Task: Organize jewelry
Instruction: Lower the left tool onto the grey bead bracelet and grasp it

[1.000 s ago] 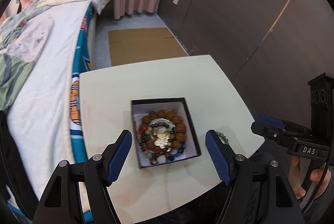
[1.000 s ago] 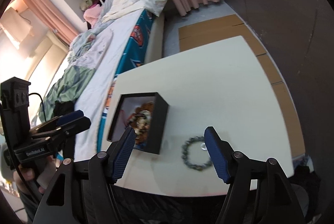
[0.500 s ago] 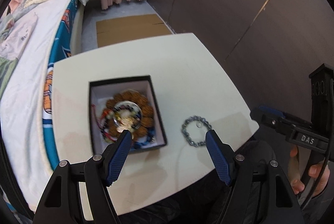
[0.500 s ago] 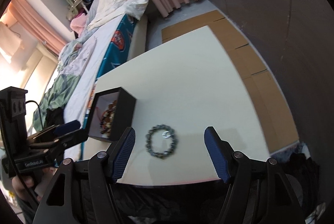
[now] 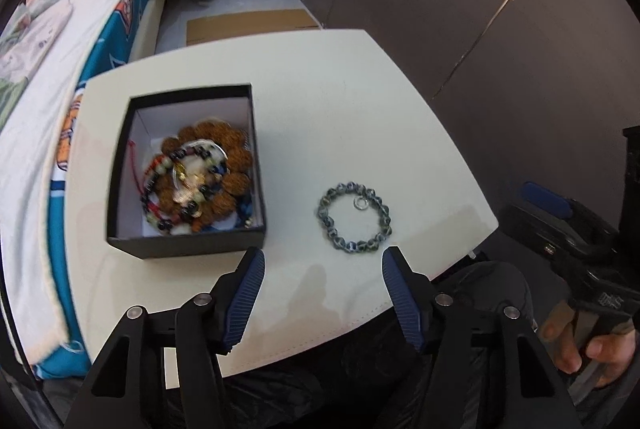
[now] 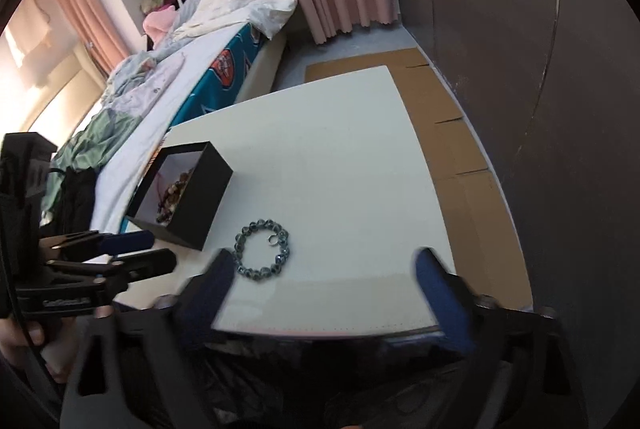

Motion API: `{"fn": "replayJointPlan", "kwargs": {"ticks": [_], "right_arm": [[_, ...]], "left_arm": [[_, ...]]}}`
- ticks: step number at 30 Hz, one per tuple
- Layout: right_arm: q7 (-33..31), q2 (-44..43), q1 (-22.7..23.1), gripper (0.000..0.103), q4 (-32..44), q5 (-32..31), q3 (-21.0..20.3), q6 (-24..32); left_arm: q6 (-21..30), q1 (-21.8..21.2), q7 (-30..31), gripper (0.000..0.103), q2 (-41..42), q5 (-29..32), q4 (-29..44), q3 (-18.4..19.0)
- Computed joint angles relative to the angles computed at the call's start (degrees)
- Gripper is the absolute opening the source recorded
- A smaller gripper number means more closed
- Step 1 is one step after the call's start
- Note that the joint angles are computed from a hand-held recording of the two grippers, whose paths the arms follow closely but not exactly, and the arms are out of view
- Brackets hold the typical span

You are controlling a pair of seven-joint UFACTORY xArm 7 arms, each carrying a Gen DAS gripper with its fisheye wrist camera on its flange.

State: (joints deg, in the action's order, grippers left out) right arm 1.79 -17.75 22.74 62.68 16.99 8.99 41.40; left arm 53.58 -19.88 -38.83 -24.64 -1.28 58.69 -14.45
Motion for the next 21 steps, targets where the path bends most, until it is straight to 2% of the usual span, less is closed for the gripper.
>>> {"fn": "replayJointPlan", "kwargs": {"ticks": [3,5,11,14,18,21], "right_arm": [[-2.2,-1.4,0.5,0.103,-1.5,2.4,-1.3,0.4],[-2.5,-2.2,0.1,0.103,-2.5,2.2,-1.4,0.2],[-5.5,-5.8,0.0,0.103,-6.8,4.3,-3.0,-2.0],[-7.2,-7.3,0.2,0.103,-8.7,5.9,-4.3,-2.8],[-6.8,-8.1,-0.8,0.103,-9.9,5.5,-4.6,-3.4],[-6.1,-8.1,-1.5,0.103,-10.2,4.6,-4.3,-3.8]], "left_arm": [[-0.3,0.3,-1.9,0.060,1.2,1.1,0.0,-1.0],[-0.9,0.1,-2.9,0.054,2.4,1.3,0.2,-1.2],[-1.0,0.2,-6.7,0.051,6.0,5.5,1.5,-2.4],[-1.4,0.0,-8.9,0.043,8.0,7.5,2.0,-2.5],[-1.4,-0.6,-10.3,0.036,10.4,8.6,2.8,-1.9],[-1.5,-1.1,-10.8,0.035,12.2,9.8,3.6,-1.7]]}}
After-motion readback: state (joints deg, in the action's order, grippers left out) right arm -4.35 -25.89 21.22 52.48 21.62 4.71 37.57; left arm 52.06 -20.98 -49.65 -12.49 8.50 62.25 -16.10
